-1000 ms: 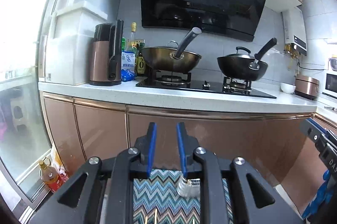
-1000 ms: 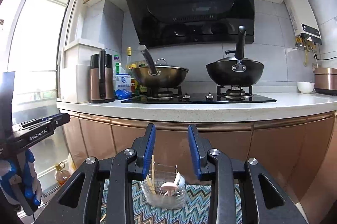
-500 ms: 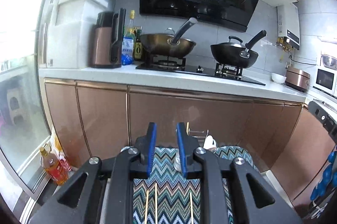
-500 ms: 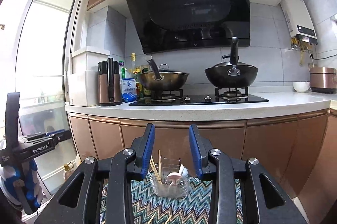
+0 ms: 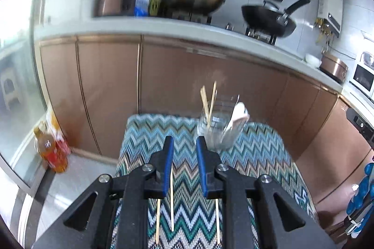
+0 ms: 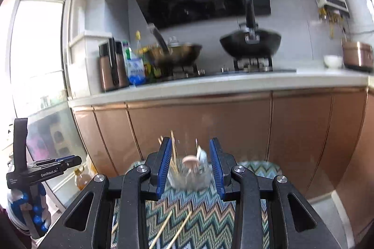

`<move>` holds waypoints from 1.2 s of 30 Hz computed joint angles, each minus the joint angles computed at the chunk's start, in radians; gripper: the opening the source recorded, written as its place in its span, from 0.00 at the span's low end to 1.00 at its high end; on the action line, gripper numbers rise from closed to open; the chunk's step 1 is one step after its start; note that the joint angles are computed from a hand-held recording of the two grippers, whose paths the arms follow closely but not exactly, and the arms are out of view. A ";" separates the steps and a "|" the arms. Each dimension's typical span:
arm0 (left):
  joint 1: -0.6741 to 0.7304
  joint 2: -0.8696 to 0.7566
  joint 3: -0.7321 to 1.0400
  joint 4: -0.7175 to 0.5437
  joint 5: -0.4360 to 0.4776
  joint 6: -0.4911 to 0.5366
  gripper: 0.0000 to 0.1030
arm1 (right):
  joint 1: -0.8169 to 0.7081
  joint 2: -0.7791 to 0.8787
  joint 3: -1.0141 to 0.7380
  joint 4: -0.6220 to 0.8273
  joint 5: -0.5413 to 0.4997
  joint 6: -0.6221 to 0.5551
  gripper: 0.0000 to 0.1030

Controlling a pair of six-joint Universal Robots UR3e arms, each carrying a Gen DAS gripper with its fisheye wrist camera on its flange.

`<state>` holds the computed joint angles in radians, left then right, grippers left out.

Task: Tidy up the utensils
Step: 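Withdraw both tools and lower them toward the loose chopsticks, then grasp a bamboo chopstick with left tool while right tool grasps another chopstick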

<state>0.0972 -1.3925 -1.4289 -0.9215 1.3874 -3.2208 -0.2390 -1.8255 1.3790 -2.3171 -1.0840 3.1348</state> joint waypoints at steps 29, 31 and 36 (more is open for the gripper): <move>0.011 -0.819 0.628 -0.471 -0.095 0.075 0.17 | 0.216 0.731 -0.411 0.503 -0.041 -0.094 0.31; 0.013 -0.863 0.688 -0.505 -0.086 0.081 0.17 | 0.229 0.784 -0.477 0.545 -0.050 -0.091 0.31; 0.011 -0.964 0.830 -0.584 -0.053 0.092 0.17 | 0.255 0.902 -0.638 0.647 -0.069 -0.098 0.31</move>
<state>0.1078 -2.3566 -0.5990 -1.5051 1.3339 -3.1286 0.0158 -0.9234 0.7408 -1.6696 -1.1532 3.0363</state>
